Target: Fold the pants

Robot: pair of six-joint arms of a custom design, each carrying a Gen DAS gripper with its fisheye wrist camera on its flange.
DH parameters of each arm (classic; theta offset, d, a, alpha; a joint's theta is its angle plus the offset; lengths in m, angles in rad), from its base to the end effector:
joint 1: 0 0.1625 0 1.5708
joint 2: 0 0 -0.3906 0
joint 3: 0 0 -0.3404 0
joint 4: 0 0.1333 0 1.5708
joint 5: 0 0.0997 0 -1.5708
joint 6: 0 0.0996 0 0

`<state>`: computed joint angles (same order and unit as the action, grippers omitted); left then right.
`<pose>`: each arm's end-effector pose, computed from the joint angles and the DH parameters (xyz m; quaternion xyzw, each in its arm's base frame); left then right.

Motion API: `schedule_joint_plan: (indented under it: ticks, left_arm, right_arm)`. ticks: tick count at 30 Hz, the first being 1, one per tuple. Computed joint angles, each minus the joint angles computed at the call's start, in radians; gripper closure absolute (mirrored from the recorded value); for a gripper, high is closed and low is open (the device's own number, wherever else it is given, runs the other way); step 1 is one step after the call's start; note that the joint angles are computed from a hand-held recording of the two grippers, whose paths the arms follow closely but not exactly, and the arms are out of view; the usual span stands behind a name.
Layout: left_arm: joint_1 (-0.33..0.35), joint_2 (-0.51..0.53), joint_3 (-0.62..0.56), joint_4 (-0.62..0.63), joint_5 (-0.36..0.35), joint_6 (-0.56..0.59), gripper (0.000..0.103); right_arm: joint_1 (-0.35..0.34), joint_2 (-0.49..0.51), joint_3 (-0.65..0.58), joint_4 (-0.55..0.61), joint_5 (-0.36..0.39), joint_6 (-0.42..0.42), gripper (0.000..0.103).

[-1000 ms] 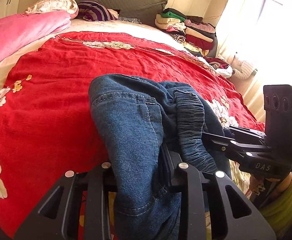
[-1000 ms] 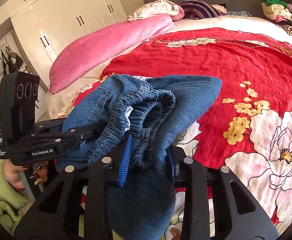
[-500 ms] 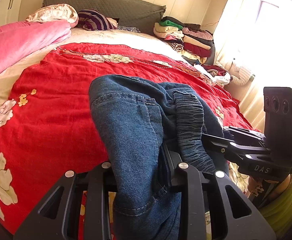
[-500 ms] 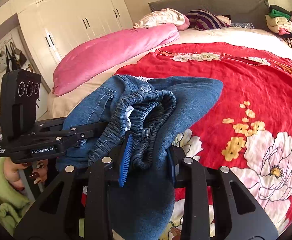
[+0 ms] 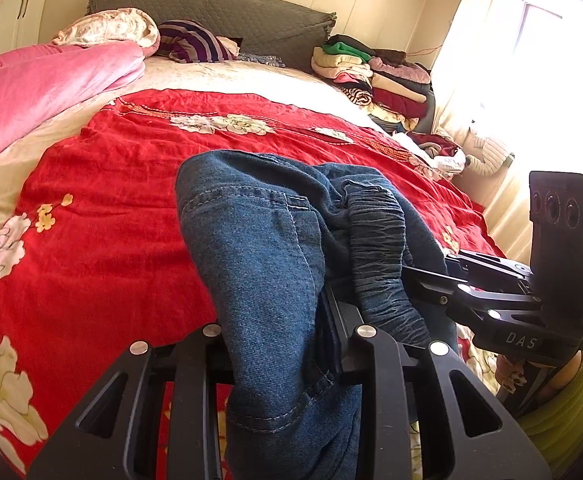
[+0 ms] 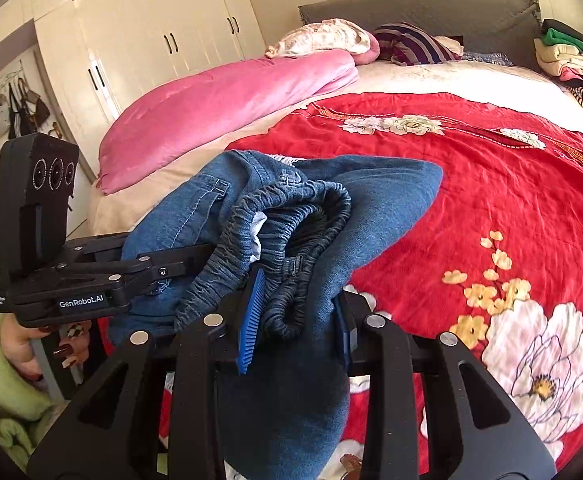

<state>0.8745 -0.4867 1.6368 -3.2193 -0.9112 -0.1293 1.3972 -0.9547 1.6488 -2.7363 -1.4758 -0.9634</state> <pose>-0.2418 -0.5922 0.0130 0.1798 0.9026 -0.3396 0.1939 0.0333 -0.6365 0.2205 0.3839 -0.8922 0.2214 0.0867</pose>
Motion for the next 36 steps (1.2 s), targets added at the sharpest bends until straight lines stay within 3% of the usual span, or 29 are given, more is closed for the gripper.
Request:
schedule_joint_plan:
  ticks: [27,36]
  left_arm:
    - [0.079,0.067,-0.183,0.127,-0.036,0.034,0.076]
    - [0.107,0.075,-0.205,0.17,-0.069,0.002,0.068]
  right_arm:
    - [0.024,0.141,-0.185,0.048,-0.069,0.073,0.079]
    - [0.023,0.175,-0.231,0.075,-0.126,0.137,0.07]
